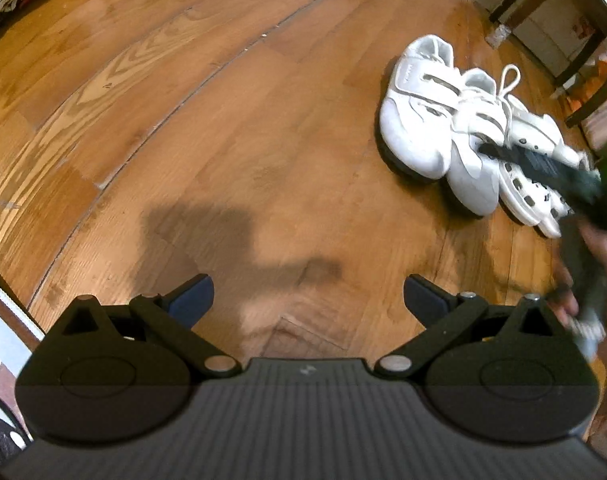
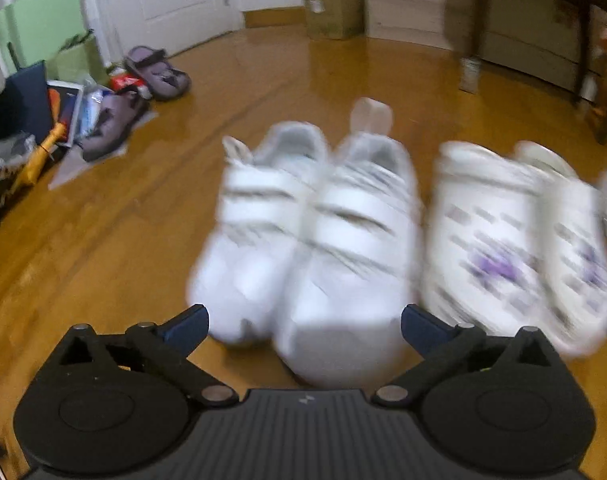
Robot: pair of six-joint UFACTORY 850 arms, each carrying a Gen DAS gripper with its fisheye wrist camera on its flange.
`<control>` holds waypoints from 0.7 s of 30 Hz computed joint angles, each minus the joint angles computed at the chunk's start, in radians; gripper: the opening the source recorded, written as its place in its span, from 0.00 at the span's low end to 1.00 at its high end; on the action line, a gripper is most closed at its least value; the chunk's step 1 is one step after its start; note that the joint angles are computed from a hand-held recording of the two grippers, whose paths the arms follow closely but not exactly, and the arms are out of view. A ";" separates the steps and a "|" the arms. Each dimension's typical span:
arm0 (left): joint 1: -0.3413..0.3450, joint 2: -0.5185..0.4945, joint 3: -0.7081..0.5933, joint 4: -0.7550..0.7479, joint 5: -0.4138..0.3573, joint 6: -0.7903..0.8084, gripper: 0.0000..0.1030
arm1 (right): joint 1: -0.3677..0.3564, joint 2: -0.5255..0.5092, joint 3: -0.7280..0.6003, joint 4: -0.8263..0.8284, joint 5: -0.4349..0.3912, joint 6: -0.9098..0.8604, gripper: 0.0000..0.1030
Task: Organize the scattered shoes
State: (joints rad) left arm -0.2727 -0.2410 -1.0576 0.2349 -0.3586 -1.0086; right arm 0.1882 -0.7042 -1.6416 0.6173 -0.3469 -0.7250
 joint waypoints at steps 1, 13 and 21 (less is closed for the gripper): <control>-0.013 -0.015 -0.020 0.011 -0.013 -0.011 1.00 | -0.019 0.024 0.037 -0.022 0.009 0.015 1.00; -0.185 -0.256 -0.334 0.106 -0.125 -0.011 1.00 | -0.177 0.262 0.315 -0.659 0.118 0.634 0.99; -0.302 -0.391 -0.559 0.301 -0.218 -0.145 1.00 | -0.226 0.355 0.401 -0.870 0.177 0.802 0.99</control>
State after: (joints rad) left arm -0.5746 -0.6325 -1.6163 0.5362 -0.5769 -1.1535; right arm -0.0379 -0.3495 -1.2409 -0.2529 -0.1704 0.0769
